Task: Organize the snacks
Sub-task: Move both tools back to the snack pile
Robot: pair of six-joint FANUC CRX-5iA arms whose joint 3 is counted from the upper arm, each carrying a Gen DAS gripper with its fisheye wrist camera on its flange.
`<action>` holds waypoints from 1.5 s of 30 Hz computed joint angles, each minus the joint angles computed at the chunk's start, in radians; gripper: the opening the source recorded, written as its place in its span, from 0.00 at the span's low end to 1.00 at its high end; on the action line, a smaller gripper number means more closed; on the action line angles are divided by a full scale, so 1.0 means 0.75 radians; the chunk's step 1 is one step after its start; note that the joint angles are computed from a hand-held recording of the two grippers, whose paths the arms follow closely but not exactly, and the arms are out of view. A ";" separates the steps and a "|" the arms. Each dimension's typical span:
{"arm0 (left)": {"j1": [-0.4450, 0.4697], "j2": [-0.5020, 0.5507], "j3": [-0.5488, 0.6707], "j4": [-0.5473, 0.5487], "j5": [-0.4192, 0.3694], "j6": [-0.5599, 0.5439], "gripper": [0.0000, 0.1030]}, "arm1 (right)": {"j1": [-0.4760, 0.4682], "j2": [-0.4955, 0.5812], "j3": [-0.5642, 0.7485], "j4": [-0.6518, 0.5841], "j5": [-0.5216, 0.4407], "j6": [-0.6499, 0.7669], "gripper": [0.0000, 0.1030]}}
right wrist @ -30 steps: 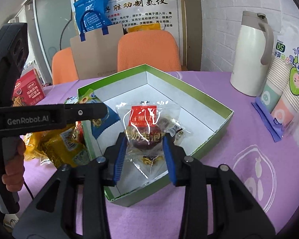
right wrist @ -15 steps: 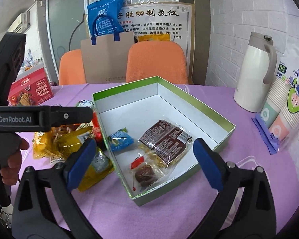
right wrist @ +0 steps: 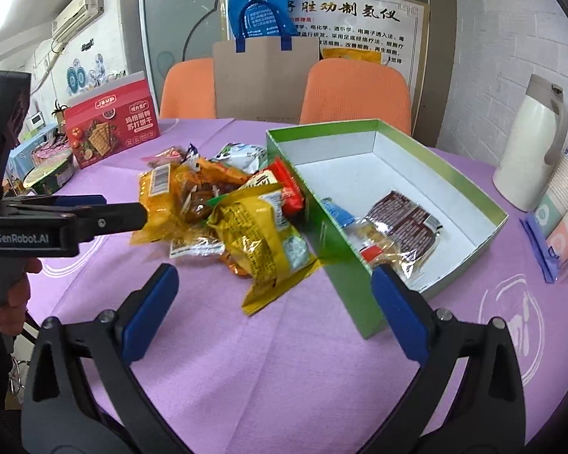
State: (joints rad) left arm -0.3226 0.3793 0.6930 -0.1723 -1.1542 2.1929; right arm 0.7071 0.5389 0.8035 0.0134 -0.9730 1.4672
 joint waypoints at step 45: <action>0.194 -0.029 -0.263 0.423 0.306 -0.248 0.71 | -0.013 0.324 0.559 -0.225 -0.314 0.043 0.70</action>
